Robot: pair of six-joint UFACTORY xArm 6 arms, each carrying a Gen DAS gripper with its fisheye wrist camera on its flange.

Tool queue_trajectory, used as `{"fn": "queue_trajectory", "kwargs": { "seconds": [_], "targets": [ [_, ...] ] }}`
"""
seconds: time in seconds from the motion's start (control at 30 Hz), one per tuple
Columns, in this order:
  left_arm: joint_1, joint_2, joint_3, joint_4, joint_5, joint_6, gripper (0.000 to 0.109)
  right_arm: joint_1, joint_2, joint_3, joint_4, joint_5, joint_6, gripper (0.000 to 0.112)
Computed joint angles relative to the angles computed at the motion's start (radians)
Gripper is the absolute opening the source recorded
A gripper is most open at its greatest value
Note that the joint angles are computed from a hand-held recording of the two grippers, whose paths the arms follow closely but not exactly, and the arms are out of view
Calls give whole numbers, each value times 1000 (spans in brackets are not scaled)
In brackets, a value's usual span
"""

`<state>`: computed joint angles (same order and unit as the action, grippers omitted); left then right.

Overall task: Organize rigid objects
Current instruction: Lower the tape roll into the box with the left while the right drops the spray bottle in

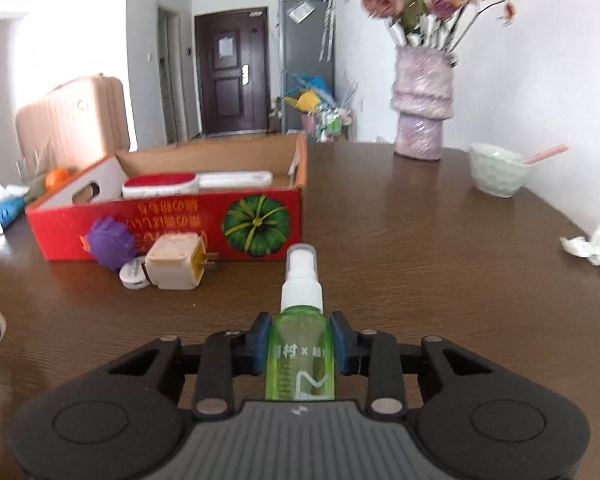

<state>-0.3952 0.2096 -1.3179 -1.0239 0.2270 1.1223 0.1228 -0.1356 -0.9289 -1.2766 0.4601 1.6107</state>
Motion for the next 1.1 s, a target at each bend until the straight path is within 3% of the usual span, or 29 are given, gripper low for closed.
{"fn": "queue_trajectory", "kwargs": {
  "seconds": [0.23, 0.4, 0.53, 0.7, 0.8, 0.9, 1.1],
  "targets": [
    [9, -115, 106, -61, -4, 43, 44, 70, -213, 125, -44, 85, 45, 30],
    [6, -155, 123, -127, -5, 102, 44, 103, -284, 155, -64, 105, 53, 30],
    [0, -122, 61, -208, -5, 215, 44, 93, -282, 132, -83, 67, 45, 30],
    [-3, -5, -91, -132, -27, 180, 44, 65, -219, 49, -135, -3, 25, 30],
    [10, 90, -223, -18, -1, 71, 44, 16, -160, -17, -125, -85, -3, 30],
    [38, 201, -390, 95, 89, -78, 44, -13, -90, -93, -101, -124, -47, 30],
    [63, 519, -847, 410, 242, -387, 44, -84, 90, -275, 38, -208, -220, 30]
  ]
}}
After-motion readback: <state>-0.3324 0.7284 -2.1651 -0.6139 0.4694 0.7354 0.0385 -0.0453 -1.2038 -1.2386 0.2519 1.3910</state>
